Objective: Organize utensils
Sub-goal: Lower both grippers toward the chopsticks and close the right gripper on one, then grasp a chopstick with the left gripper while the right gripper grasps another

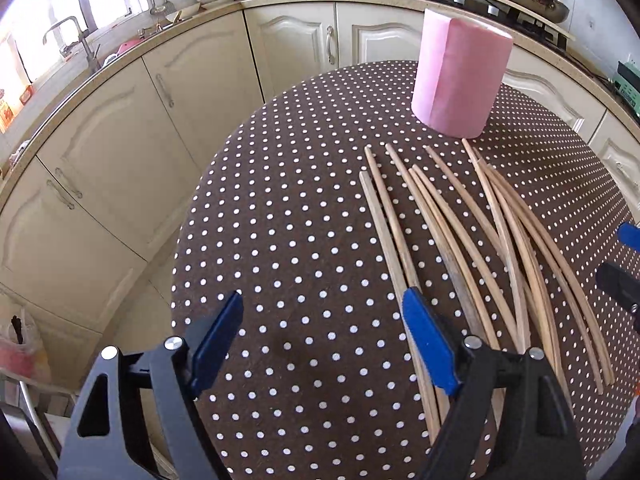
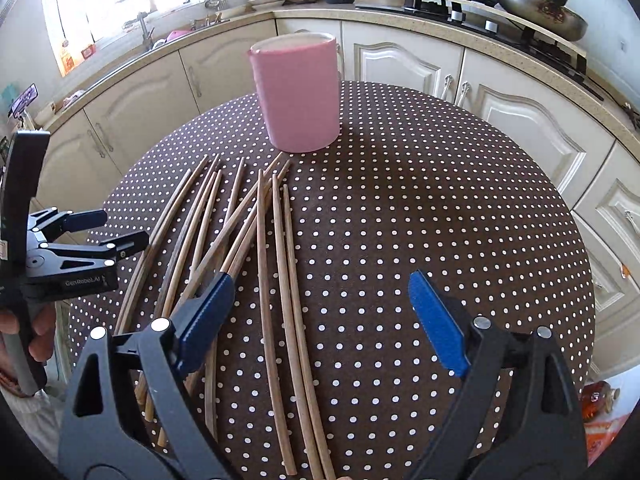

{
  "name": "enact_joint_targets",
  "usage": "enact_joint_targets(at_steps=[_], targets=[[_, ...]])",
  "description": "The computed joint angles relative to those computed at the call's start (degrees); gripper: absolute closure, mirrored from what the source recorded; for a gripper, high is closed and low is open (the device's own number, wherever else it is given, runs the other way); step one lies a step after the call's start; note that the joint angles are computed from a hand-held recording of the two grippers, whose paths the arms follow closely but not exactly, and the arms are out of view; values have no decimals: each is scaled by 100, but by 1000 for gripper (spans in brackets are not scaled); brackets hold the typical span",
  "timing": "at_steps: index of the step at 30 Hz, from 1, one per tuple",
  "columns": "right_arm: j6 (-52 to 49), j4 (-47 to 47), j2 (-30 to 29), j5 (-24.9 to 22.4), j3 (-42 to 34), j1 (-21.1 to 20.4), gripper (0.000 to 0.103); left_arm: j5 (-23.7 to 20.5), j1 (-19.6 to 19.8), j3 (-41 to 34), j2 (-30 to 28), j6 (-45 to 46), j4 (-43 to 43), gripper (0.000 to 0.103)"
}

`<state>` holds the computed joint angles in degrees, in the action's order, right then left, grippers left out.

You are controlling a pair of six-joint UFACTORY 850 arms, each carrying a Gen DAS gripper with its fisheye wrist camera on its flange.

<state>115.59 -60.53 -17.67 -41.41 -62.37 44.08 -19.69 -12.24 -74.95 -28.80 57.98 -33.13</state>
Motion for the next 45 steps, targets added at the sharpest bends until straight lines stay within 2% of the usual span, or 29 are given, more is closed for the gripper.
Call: enact_joint_targets(at_steps=[5, 11, 13, 17, 22, 24, 28, 30, 33, 37, 40, 42, 45], targets=[[-423, 233, -48, 134, -73, -167, 16, -137, -5, -155, -73, -428, 330, 23], [-855, 489, 0, 316, -80, -309, 19, -241, -139, -320, -122, -1155, 1215, 23], [-1076, 635, 21, 419, -79, -372, 24, -69, -160, -168, -26, -1045, 1282, 23], [-1745, 1071, 13, 582, -128, -535, 37, -390, -99, -291, -65, -993, 1224, 23], [-2955, 1962, -95, 1024, -250, -817, 53, -1261, 36, -871, -453, -1001, 1026, 24], [-3346, 2271, -157, 1147, -301, -894, 57, -1106, -25, -875, -444, -1327, 1404, 24], [-3829, 2613, -234, 1195, -410, -988, 64, -1203, 7, -986, -481, -1290, 1367, 25], [-4135, 2791, -321, 1076, -547, -998, 65, -1272, 33, -1067, -522, -1170, 1313, 29], [-4931, 3433, -467, 851, -771, -1058, 67, -1255, 57, -849, -382, -983, 1227, 44], [-5518, 3744, -713, 501, -1114, -1064, 69, -1237, -38, -686, -249, -1059, 1277, 53], [-5805, 3952, -842, 401, -1308, -1137, 77, -1254, -91, -661, -230, -1029, 1262, 64], [-5984, 4113, -889, 383, -1392, -1235, 88, -1259, -120, -676, -227, -1128, 1312, 75], [-6282, 4484, -837, 582, -1333, -1420, 91, -1278, -105, -769, -282, -1270, 1324, 92]])
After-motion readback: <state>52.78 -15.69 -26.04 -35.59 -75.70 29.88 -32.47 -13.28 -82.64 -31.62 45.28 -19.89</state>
